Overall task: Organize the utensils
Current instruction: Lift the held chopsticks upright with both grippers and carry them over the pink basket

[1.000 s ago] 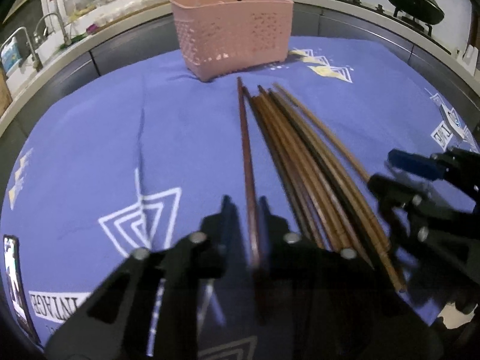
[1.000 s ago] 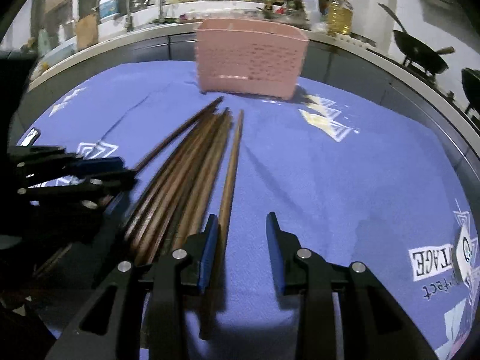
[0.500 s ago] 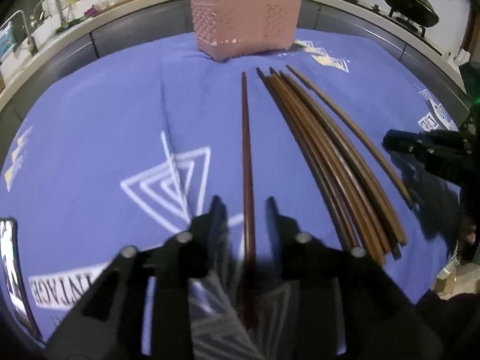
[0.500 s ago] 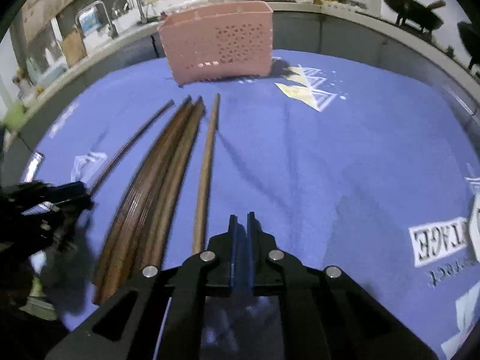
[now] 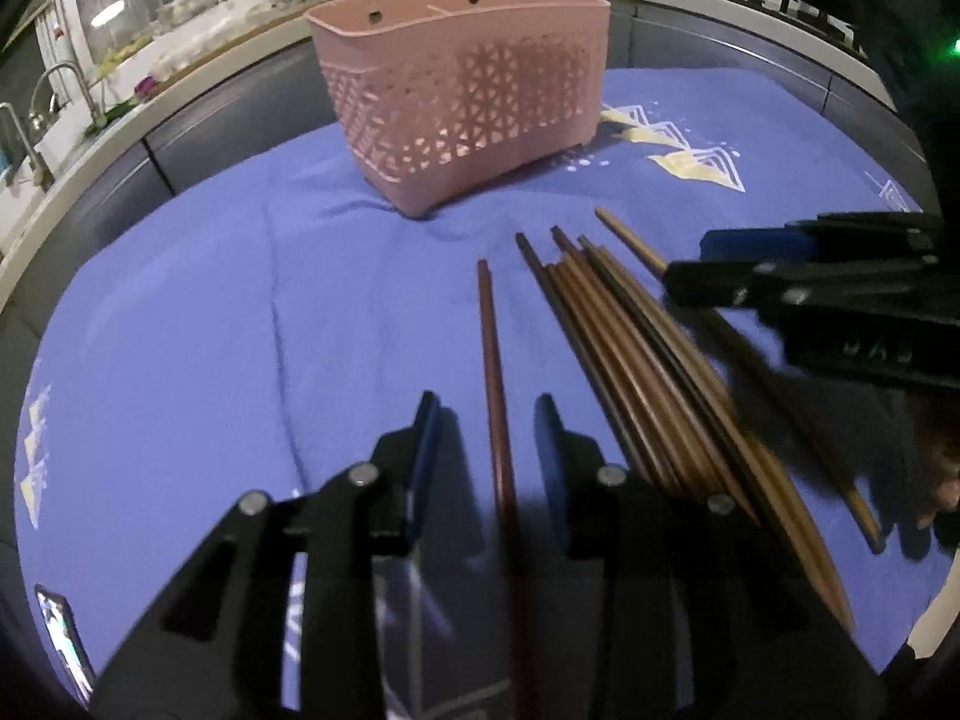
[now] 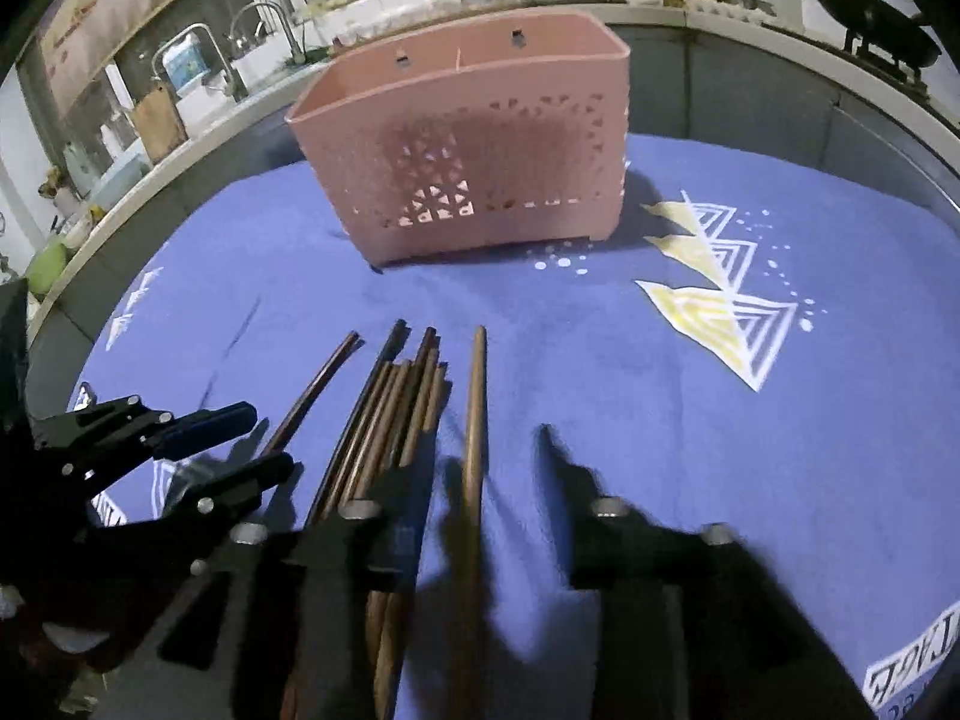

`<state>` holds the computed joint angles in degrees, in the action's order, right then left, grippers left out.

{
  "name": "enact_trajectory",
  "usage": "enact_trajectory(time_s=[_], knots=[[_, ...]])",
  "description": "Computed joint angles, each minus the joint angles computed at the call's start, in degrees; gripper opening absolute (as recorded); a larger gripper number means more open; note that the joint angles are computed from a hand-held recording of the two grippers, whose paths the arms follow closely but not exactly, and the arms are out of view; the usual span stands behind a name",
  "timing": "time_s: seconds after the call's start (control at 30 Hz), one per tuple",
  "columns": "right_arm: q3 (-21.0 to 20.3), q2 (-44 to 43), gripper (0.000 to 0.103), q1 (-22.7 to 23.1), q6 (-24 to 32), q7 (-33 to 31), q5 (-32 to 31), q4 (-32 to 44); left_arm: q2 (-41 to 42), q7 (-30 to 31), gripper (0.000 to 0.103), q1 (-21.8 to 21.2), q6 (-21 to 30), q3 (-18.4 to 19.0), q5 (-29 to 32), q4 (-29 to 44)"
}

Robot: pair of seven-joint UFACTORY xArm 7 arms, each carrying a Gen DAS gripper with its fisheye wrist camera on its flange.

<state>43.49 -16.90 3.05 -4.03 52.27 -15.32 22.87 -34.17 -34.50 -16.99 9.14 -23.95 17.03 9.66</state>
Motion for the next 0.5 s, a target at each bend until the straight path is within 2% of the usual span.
enact_trajectory(time_s=[0.13, 0.23, 0.3, 0.33, 0.47, 0.5], knots=[[3.13, 0.78, 0.049, -3.99, 2.42, 0.24, -2.63, 1.73, 1.16, 0.19, 0.031, 1.28, -0.91, -0.25, 0.48, 0.67], [2.89, 1.58, 0.047, -4.70, 5.01, 0.45, -5.79, 3.40, 1.96, 0.60, 0.031, 2.24, -0.77, -0.29, 0.92, 1.41], [3.73, 1.93, 0.039, -5.99, 7.17, 1.10, -8.59, 4.68, 3.00, 0.71, 0.031, 3.55, -1.16, -0.79, 1.59, 2.15], [5.50, 2.27, 0.037, -7.85, 8.52, 2.00, -10.88, 5.79, 3.74, 0.44, 0.031, 4.90, -1.50, -1.81, 2.30, 2.77], [9.33, 5.10, 0.009, -11.83, 9.91, 4.70, -18.93, 9.31, 6.63, -1.31, 0.031, 9.34, -3.34, -5.46, 4.89, 5.02], [10.38, 6.01, 0.007, -12.77, 10.11, 5.68, -21.14, 10.25, 7.55, -1.46, 0.020, 10.35, -4.20, -6.08, 5.61, 5.59]])
